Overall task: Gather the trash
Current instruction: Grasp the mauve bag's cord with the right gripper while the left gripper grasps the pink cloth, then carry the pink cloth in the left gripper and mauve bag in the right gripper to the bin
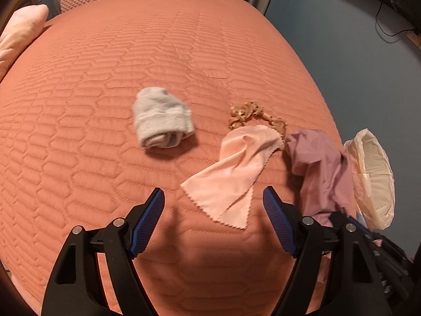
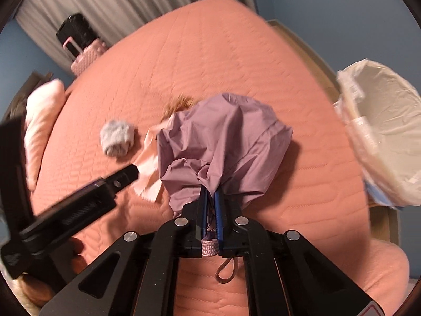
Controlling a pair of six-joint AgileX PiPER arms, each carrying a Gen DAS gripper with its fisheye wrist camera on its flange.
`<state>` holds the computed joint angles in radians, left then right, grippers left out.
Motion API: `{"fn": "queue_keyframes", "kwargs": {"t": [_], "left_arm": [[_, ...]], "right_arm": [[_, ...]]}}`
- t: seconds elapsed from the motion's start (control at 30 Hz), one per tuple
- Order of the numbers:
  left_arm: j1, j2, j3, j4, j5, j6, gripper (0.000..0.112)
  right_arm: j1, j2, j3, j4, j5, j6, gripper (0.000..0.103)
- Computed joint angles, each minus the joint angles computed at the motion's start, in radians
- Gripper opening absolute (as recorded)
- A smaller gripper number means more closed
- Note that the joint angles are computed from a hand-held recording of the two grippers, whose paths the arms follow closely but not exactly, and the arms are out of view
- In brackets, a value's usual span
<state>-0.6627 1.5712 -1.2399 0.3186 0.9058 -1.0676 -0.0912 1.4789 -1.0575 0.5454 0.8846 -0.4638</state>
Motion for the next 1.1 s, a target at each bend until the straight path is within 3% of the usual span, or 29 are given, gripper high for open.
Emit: {"fn": "queue_keyframes", "kwargs": {"t": [0.23, 0.37, 0.47, 0.53, 0.6, 0.9, 1.1], "left_arm": [[0.029, 0.096, -0.045, -0.066, -0.039, 0.061, 0.073], [0.028, 0.115, -0.045, -0.068, -0.038, 0.062, 0.060], [0.013, 0.112, -0.042, -0.038, -0.024, 0.045, 0.045], [0.016, 0.100, -0.031, -0.045, -0.031, 0.048, 0.022], [0.026, 0.082, -0.021, -0.072, -0.041, 0.068, 0.007], [-0.050, 0.032, -0.095, -0.010, 0.017, 0.013, 0.002], [-0.141, 0.029, -0.237, 0.073, 0.090, -0.010, 0.002]], "right_arm": [[-0.054, 0.017, -0.063, 0.019, 0.047, -0.008, 0.005], [-0.066, 0.024, -0.073, 0.030, 0.062, -0.021, 0.005], [-0.071, 0.020, -0.071, 0.036, 0.066, -0.030, 0.005], [-0.080, 0.006, -0.058, 0.044, 0.070, -0.042, 0.005], [-0.088, 0.001, -0.053, 0.055, 0.074, -0.055, 0.005], [-0.173, -0.063, -0.104, 0.131, 0.168, -0.127, 0.005], [-0.271, -0.108, -0.164, 0.190, 0.257, -0.169, 0.005]]}}
